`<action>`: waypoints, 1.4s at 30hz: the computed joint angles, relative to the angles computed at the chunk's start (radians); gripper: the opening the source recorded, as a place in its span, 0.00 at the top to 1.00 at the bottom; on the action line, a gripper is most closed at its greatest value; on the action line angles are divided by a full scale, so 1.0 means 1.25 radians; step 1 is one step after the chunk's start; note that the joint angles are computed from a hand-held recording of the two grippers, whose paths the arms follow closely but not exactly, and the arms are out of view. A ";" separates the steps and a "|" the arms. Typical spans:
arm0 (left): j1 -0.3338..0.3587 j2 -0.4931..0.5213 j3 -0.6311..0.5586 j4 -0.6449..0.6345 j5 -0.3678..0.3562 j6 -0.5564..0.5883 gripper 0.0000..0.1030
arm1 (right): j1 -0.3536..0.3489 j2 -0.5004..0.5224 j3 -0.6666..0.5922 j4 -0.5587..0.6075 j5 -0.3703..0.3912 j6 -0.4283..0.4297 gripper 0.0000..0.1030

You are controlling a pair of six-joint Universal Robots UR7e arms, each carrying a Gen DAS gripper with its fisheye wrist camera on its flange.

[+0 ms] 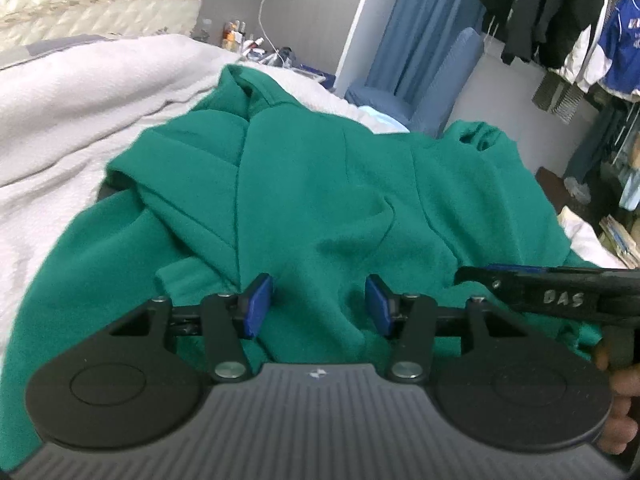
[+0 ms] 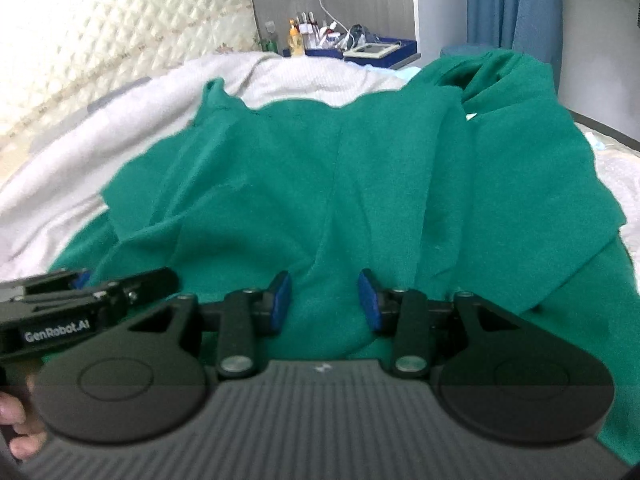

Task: Fold large clothes

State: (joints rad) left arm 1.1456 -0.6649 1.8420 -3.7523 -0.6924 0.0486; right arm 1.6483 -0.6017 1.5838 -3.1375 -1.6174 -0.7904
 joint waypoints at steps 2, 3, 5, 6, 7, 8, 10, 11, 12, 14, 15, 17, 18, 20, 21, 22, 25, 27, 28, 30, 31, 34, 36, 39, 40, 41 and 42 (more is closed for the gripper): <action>-0.019 -0.003 0.022 -0.028 0.030 0.000 0.44 | -0.006 -0.026 0.036 -0.021 0.035 -0.006 0.60; -0.029 -0.007 0.036 -0.037 0.042 -0.007 0.44 | -0.008 -0.043 0.058 -0.034 0.044 -0.013 0.60; -0.050 -0.018 0.064 -0.047 0.068 -0.025 0.44 | -0.009 -0.068 0.092 -0.055 0.049 -0.030 0.60; -0.062 -0.023 0.075 -0.046 0.086 -0.034 0.44 | -0.010 -0.084 0.111 -0.070 0.048 -0.032 0.60; -0.075 -0.029 0.086 -0.032 0.114 -0.050 0.44 | -0.011 -0.099 0.123 -0.068 0.049 -0.025 0.60; -0.088 -0.038 0.102 -0.025 0.134 -0.065 0.44 | -0.013 -0.118 0.137 -0.057 0.051 -0.011 0.60; -0.110 -0.060 0.143 -0.010 0.153 -0.116 0.44 | -0.016 -0.158 0.157 -0.017 0.049 0.029 0.60; -0.122 -0.071 0.165 0.006 0.169 -0.151 0.44 | -0.016 -0.178 0.164 0.004 0.046 0.048 0.60; -0.133 -0.086 0.189 0.031 0.183 -0.192 0.44 | -0.017 -0.203 0.176 0.024 0.041 0.065 0.60; -0.153 -0.127 0.247 0.098 0.193 -0.296 0.44 | -0.016 -0.238 0.188 0.048 0.015 0.086 0.60; -0.160 -0.157 0.276 0.154 0.191 -0.366 0.44 | -0.017 -0.255 0.190 0.066 -0.001 0.098 0.60; -0.171 -0.222 0.330 0.261 0.176 -0.511 0.44 | -0.023 -0.285 0.187 0.113 -0.029 0.125 0.56; -0.175 -0.253 0.352 0.305 0.163 -0.570 0.44 | -0.027 -0.297 0.184 0.135 -0.048 0.133 0.51; -0.188 -0.306 0.396 0.355 0.153 -0.656 0.44 | -0.036 -0.308 0.177 0.163 -0.073 0.157 0.42; -0.199 -0.328 0.417 0.388 0.171 -0.711 0.44 | -0.041 -0.308 0.167 0.181 -0.078 0.196 0.40; -0.207 -0.353 0.431 0.451 0.192 -0.786 0.44 | -0.046 -0.306 0.158 0.195 -0.078 0.237 0.40; -0.222 -0.433 0.469 0.621 0.219 -0.989 0.44 | -0.057 -0.276 0.131 0.188 -0.110 0.326 0.23; -0.230 -0.477 0.493 0.714 0.234 -1.098 0.44 | -0.058 -0.255 0.106 0.194 -0.149 0.359 0.23; -0.231 -0.493 0.507 0.728 0.235 -1.129 0.44 | -0.061 -0.247 0.098 0.188 -0.156 0.369 0.23; -0.224 -0.512 0.535 0.696 0.218 -1.173 0.43 | -0.067 -0.235 0.075 0.193 -0.164 0.389 0.22; -0.219 -0.518 0.544 0.686 0.215 -1.197 0.43 | -0.072 -0.231 0.059 0.211 -0.159 0.406 0.22; -0.207 -0.531 0.544 0.725 0.218 -1.245 0.42 | -0.101 -0.230 -0.008 0.330 -0.108 0.443 0.22; -0.183 -0.519 0.539 0.658 0.172 -1.179 0.41 | -0.127 -0.226 -0.066 0.444 -0.066 0.426 0.22; -0.150 -0.508 0.524 0.636 0.106 -1.136 0.39 | -0.161 -0.226 -0.124 0.577 -0.036 0.366 0.22; -0.142 -0.501 0.517 0.635 0.098 -1.132 0.37 | -0.171 -0.228 -0.128 0.592 -0.040 0.358 0.22; -0.135 -0.499 0.512 0.636 0.090 -1.127 0.36 | -0.183 -0.227 -0.137 0.609 -0.040 0.351 0.22; -0.128 -0.493 0.506 0.631 0.081 -1.120 0.33 | -0.194 -0.223 -0.149 0.632 -0.037 0.348 0.22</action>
